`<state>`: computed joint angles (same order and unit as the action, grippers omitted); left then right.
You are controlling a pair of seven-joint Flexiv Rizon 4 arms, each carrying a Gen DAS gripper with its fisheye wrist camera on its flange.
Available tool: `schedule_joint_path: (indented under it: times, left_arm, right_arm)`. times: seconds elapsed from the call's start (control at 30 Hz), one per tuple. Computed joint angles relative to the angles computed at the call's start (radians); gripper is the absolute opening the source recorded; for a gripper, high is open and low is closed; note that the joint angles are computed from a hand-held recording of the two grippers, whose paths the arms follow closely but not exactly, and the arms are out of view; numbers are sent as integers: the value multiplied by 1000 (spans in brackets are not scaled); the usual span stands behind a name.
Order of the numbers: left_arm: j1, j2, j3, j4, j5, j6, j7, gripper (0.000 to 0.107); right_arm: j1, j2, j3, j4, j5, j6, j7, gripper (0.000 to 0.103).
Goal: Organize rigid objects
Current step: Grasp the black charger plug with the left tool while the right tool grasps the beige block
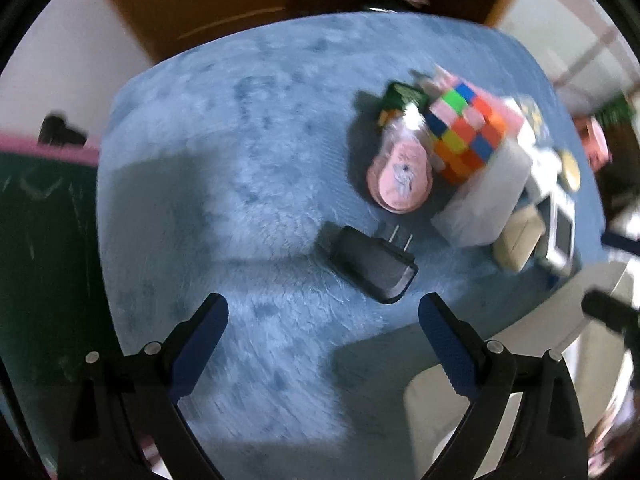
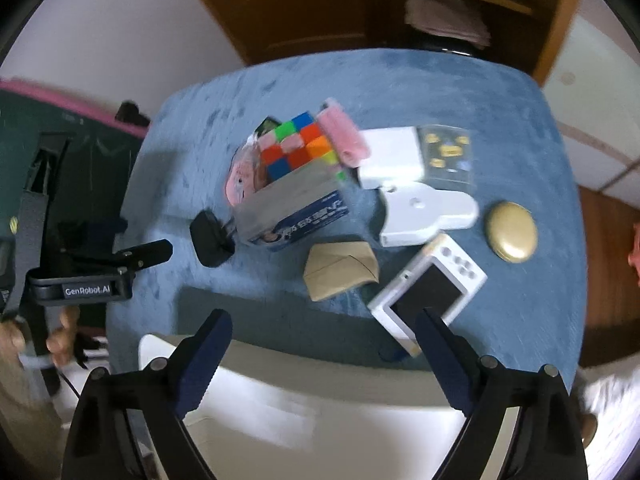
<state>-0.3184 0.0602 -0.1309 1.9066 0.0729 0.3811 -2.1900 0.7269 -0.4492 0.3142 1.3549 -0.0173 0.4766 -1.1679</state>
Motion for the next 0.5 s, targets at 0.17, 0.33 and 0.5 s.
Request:
schedule_joint_path:
  times: [0.17,0.33,0.5]
  left_arm:
    - [-7,-43,-4,-3,10,38,106,97]
    - [-4,-86,7,-7,-11,62,175,97]
    - [2,-120,19,-18,-12,63,224,96]
  right_arm:
    - [19,-55,-11,-43,-42,-45,-44,94]
    - [38,-103,-19,-96,-55,-112,-63,94]
    - [45,-162,-22,-172,-31,-183,-69,90]
